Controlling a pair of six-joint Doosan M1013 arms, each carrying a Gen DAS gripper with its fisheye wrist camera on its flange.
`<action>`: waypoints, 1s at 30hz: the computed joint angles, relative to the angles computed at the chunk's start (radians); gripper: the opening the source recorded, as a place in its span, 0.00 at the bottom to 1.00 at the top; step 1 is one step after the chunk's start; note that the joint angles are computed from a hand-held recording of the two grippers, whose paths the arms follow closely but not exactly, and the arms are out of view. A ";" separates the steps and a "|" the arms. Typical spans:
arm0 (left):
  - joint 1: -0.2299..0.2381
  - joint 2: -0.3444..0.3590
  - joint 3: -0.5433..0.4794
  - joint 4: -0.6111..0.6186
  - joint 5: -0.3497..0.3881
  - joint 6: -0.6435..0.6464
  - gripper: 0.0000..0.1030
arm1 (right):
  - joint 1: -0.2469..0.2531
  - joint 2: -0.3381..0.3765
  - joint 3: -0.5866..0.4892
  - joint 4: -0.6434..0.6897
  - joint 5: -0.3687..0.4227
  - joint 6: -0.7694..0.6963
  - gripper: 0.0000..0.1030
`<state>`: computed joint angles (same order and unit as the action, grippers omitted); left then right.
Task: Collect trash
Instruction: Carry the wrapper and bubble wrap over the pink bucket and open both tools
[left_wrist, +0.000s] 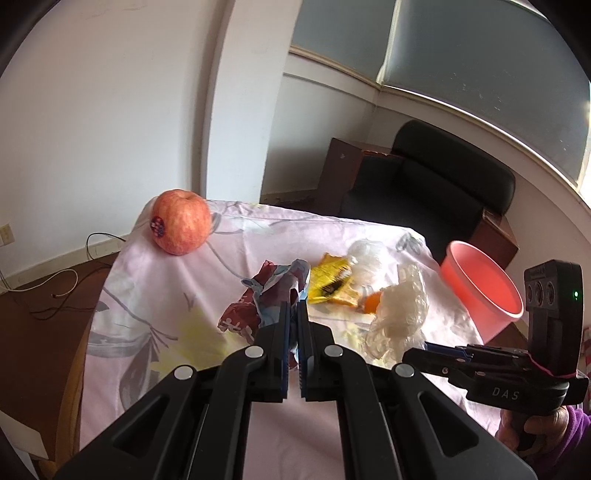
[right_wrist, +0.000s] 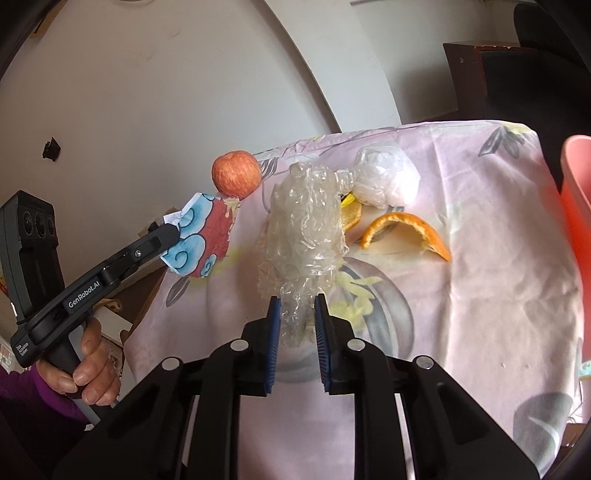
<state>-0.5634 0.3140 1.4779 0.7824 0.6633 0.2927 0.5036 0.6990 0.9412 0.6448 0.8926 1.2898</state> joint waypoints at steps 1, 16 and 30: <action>-0.003 0.001 -0.002 -0.003 -0.001 0.007 0.03 | -0.001 -0.004 0.007 0.004 -0.006 -0.001 0.18; -0.038 0.062 -0.114 -0.067 -0.042 0.171 0.03 | -0.041 -0.099 0.156 0.024 -0.182 0.012 0.18; -0.063 0.179 -0.317 -0.228 -0.106 0.446 0.03 | -0.098 -0.185 0.264 -0.240 -0.414 0.277 0.18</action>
